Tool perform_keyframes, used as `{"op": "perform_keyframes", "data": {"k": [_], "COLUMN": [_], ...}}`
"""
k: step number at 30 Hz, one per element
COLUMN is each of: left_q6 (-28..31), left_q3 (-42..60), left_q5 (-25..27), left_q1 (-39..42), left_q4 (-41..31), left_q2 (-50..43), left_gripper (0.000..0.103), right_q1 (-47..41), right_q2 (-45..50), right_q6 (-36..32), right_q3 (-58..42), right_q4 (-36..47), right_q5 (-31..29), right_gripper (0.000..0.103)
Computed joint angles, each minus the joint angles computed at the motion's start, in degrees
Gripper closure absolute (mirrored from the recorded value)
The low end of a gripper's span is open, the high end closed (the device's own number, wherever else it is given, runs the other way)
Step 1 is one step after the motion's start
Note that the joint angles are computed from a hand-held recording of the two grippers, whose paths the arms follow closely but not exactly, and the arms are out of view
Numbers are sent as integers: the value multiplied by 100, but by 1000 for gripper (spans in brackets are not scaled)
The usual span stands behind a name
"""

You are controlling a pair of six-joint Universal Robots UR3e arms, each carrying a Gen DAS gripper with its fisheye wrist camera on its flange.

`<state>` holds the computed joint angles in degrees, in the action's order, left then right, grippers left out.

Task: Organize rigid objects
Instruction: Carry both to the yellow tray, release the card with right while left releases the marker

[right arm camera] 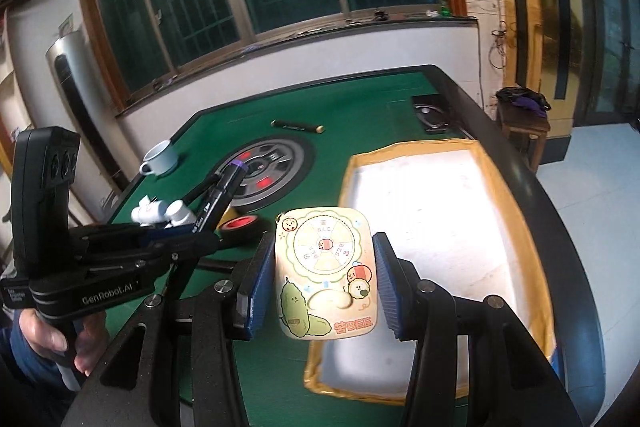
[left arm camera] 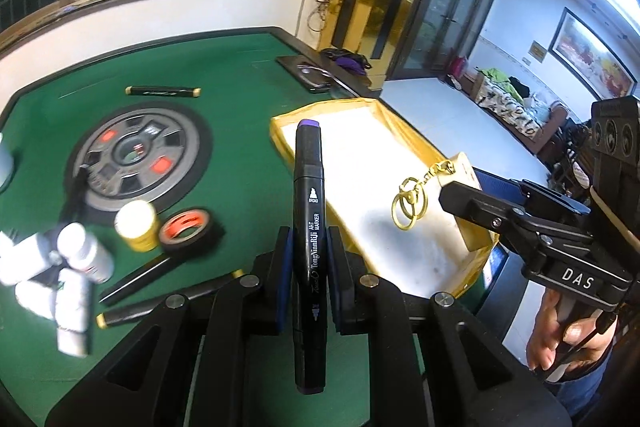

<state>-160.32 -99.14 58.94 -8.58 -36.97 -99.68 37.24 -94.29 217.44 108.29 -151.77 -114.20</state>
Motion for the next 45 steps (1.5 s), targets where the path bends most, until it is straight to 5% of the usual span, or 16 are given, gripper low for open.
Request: {"op": "perform_keyframes", "data": {"k": [12, 23, 45], "left_q6": [-896, -2036, -2034], "left_q3": [2386, 4989, 4948], "left_q5": [268, 855, 1271], "left_q1": [-902, -1413, -1473], "left_q4": [-766, -1531, -1329], "left_q2": [-1712, -3624, -3941], "left_gripper": [90, 90, 90], "right_q1": [-1838, -3266, -3356], "right_q2": [-1091, -97, 1647], "right_q6": [-692, -1310, -1296], "right_q3": [402, -298, -1644], "right_q4": [792, 1207, 1744], "right_q5": [1136, 2305, 2290], "right_gripper": [60, 60, 61]}}
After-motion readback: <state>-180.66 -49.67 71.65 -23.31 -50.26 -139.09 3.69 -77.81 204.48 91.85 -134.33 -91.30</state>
